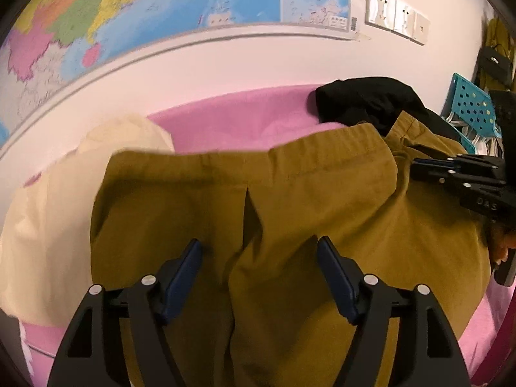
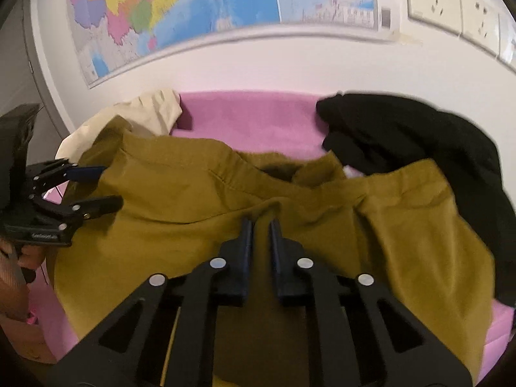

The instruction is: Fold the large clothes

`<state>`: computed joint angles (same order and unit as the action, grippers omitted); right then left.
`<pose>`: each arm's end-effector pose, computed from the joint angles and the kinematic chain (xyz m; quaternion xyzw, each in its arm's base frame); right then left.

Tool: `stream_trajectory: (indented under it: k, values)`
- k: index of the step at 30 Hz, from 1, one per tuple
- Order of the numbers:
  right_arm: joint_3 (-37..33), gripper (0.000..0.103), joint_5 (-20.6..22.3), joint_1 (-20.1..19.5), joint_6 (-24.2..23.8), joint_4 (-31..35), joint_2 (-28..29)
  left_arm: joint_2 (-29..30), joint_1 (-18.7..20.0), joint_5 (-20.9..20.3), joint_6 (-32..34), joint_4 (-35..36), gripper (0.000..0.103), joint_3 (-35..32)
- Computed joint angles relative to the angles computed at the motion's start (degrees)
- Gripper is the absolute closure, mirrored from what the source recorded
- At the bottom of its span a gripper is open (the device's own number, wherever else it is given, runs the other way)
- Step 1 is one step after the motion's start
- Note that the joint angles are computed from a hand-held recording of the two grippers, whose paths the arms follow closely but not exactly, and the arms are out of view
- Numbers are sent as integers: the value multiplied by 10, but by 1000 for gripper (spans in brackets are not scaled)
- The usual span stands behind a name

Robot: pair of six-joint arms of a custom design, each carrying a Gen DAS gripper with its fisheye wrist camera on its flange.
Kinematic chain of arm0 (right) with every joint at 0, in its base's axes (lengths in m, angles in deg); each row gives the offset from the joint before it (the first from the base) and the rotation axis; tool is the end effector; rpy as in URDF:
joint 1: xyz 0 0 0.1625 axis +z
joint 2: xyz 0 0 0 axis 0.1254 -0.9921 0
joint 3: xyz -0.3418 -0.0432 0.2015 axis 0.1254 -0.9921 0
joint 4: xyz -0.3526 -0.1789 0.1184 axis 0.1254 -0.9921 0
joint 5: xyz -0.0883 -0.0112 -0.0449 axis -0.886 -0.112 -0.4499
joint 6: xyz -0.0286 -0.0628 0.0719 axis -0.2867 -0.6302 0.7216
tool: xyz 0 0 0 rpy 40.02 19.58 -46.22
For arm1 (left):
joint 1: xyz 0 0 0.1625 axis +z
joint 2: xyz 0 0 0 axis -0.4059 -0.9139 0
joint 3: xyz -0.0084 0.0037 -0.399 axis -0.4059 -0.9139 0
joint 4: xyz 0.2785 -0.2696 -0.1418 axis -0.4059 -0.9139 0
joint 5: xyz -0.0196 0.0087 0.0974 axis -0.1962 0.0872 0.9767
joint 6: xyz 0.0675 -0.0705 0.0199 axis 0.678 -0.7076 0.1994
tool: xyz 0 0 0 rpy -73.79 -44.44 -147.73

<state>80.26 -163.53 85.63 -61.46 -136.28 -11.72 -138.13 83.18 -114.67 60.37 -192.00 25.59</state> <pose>0.1333 -0.6739 0.1212 0.2886 -0.8787 0.2741 0.2636 -0.1588 -0.6615 0.1546 0.2515 0.8789 -0.2407 0.3260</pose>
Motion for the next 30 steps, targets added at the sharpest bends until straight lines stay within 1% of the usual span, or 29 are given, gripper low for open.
stream_trajectory:
  k: [1,2,3,4,5,6,7,8,9,10,11,12,13,14,15,16,17,18,19,20,21,22,24,25,26,28,30]
  values:
    - [6,92,8,1,-7,-18,-3,3,0,-3,9,2,56,-5]
    - [8,92,10,3,-12,-28,-3,8,-1,-1,15,7,66,-13]
    - [12,92,14,7,-21,-51,-3,14,2,1,6,23,88,-27]
    - [16,92,25,9,-31,-70,-3,15,5,-7,-7,37,97,-37]
    - [16,92,32,10,-39,-83,-1,14,9,-18,-20,40,98,-43]
    - [13,92,33,11,-48,-99,6,13,10,-21,-22,26,98,-42]
    - [5,91,24,11,-51,-102,15,12,10,-19,-23,10,98,-40]
    - [-9,86,10,10,-48,-81,23,12,11,-9,-34,1,98,-38]
    - [-34,84,-21,7,-36,-35,36,10,12,-10,-44,4,97,-36]
    - [-45,75,-34,6,-27,-14,42,9,14,-13,-50,10,91,-35]
    - [-52,68,-40,0,-13,5,45,10,14,-4,-55,20,84,-36]
    - [-49,65,-33,-3,-5,4,42,12,13,12,-58,28,81,-35]
    - [-41,61,-24,-5,0,-5,35,11,13,11,-54,26,81,-32]
    - [-28,59,-14,-5,3,-18,27,9,12,13,-47,19,80,-27]
    - [-16,58,-5,-4,2,-32,19,6,8,20,-40,13,76,-19]
    - [2,56,5,-3,-1,-47,7,3,6,19,-36,8,67,-14]
    - [20,54,15,-3,-2,-56,-6,-1,5,14,-32,2,64,-9]
    - [35,53,23,-3,-2,-61,-17,-10,1,7,-20,-18,57,6]
    - [54,52,31,-3,-1,-72,-31,-13,1,5,-12,-28,48,13]
    - [67,47,33,-4,1,-77,-41,-18,-2,4,-9,-37,43,23]
    - [81,46,39,-9,8,-69,-56,-23,-2,-1,-5,-42,42,33]
    - [87,47,35,-14,15,-63,-62,-24,-2,-2,-4,-42,42,37]
    - [76,48,5,-22,27,-56,-55,-22,1,2,0,-42,41,44]
    - [67,49,-6,-28,32,-52,-48,-19,5,2,1,-42,39,42]
    - [55,50,-23,-32,37,-66,-34,-15,6,5,1,-44,38,41]
    - [57,50,-6,-39,60,-59,-40,-10,5,15,2,-46,37,41]
    - [78,50,14,-39,61,-77,-56,-16,1,20,0,-52,37,50]
